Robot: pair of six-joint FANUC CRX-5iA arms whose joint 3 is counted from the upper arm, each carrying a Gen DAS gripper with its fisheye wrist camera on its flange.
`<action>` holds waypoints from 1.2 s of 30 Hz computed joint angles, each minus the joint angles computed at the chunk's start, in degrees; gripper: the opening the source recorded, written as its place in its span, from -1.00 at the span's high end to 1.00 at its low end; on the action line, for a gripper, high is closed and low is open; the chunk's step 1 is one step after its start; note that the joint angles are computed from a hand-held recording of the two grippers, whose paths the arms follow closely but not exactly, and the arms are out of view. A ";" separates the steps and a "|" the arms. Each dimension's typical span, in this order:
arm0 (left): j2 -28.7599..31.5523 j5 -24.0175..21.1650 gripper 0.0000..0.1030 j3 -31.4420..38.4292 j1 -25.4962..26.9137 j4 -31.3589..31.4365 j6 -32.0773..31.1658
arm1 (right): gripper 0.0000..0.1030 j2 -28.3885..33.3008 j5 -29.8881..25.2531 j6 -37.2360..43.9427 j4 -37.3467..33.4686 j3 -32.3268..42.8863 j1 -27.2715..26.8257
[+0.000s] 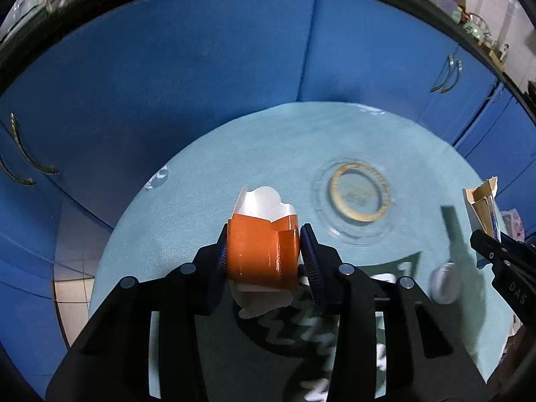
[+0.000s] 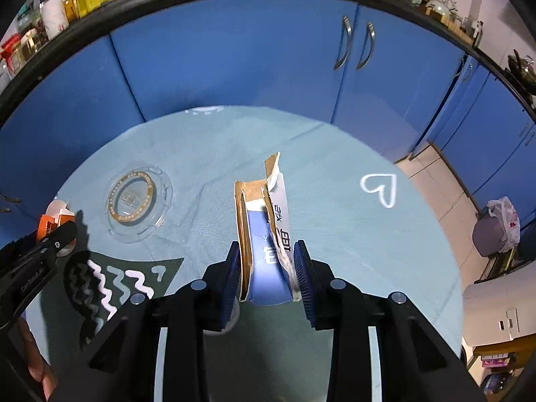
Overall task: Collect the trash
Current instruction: 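Grasp the orange-and-white paper box with the left tool while the right tool grasps the beige carton, then carry the orange box and beige carton in both tools toward the black bin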
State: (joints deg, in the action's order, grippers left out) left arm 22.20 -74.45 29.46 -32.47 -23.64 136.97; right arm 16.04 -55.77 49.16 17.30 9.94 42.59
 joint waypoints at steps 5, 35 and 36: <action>0.63 -0.73 0.22 3.15 -2.12 -1.06 -0.53 | 0.38 -4.25 0.49 -2.83 2.41 -3.63 0.29; 13.42 -7.41 0.23 33.61 -20.23 -6.09 -11.10 | 0.38 -37.11 -3.24 -24.36 21.82 -30.63 0.33; 14.72 -7.99 0.23 35.84 -20.81 -5.78 -12.06 | 0.38 -38.21 -3.78 -25.23 22.36 -31.41 0.27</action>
